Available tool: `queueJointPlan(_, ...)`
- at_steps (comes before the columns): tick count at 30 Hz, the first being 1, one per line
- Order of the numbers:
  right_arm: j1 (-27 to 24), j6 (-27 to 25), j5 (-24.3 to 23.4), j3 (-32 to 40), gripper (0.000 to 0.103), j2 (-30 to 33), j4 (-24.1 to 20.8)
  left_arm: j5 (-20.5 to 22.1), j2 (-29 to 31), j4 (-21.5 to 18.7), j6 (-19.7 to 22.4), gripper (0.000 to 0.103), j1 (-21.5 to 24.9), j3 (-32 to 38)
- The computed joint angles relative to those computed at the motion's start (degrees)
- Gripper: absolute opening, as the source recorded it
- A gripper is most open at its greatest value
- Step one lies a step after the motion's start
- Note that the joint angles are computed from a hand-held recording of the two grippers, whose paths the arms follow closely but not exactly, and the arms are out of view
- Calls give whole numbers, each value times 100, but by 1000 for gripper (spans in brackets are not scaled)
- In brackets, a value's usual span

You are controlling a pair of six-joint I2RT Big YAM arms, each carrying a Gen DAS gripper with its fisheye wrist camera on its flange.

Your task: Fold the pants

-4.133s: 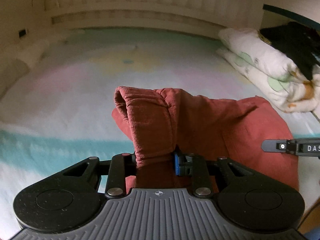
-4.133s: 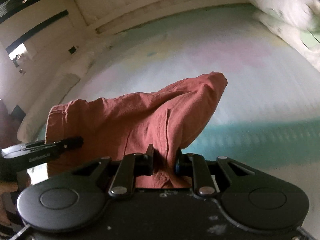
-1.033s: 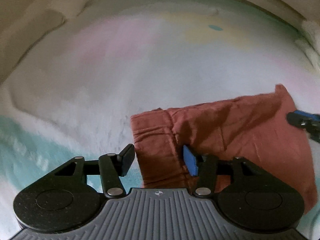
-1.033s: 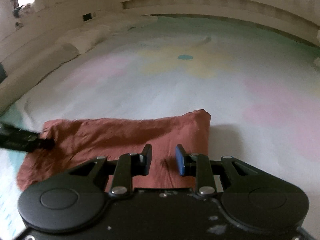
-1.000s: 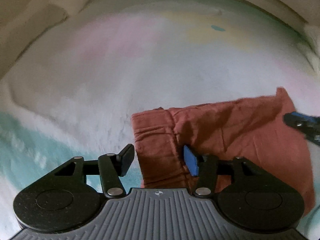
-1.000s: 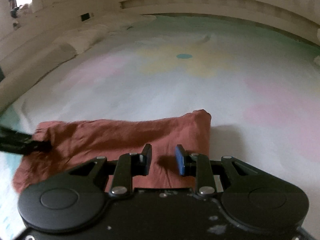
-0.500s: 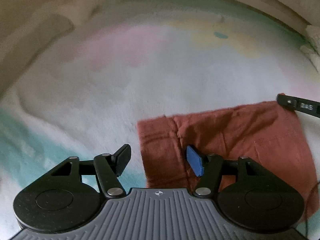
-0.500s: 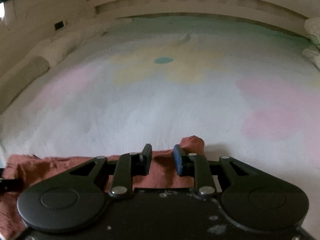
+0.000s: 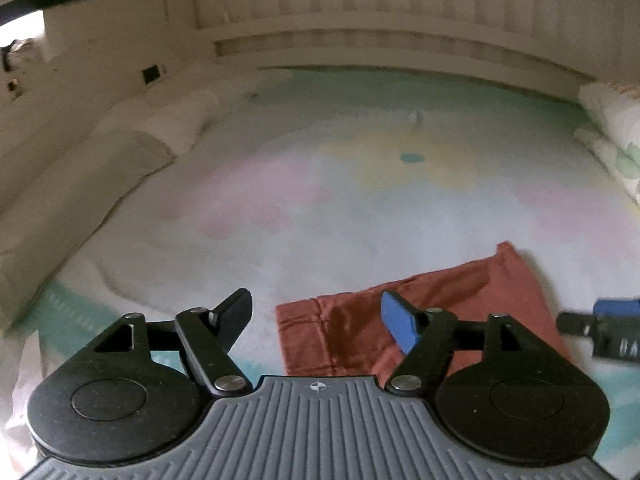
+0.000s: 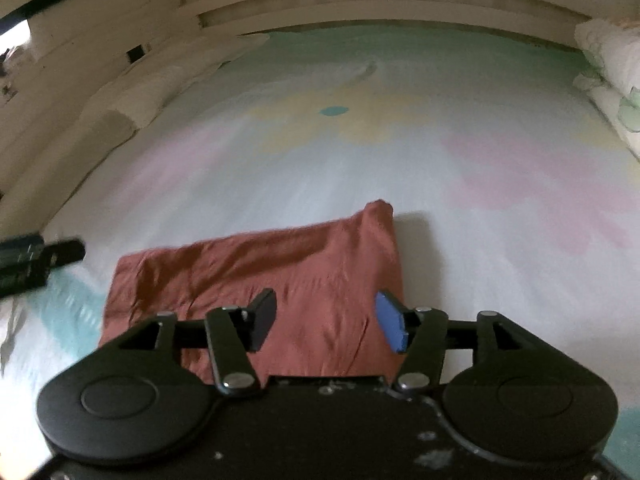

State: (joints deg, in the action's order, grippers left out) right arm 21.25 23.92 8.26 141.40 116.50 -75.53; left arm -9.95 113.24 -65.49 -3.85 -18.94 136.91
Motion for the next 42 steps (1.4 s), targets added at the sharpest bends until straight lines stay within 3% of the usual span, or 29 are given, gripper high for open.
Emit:
queueJointPlan(4, 269, 201, 256, -744, 67, -625, 200, 20, -596, 273, 34, 70, -101, -827)
queueJointPlan(8, 472, 339, 435, -956, 69, -911, -111, 259, -1125, 392, -389, 71, -141, -1563)
queueJointPlan(12, 714, 54, 878, -1271, 71, -1183, -142, 398, -1471, 314, -644, 71, -142, -2025)
queueJointPlan(15, 887, -63, 1202, -1519, 71, -1390, -79, 451, -1544, 16, -713, 70, -133, -2092)
queueJointPlan(19, 996, 119, 1258, -1867, 72, -1689, 127, 388, -1655, -129, -832, 70, -151, -2236)
queueJointPlan(25, 1064, 479, 1192, -2065, 74, -1865, 213, 191, -1854, 117, -680, 70, -243, -2541)
queueJointPlan(42, 1076, 989, 1031, -1647, 78, -1536, -331, 486, -1749, 10, -778, 70, -300, -2554)
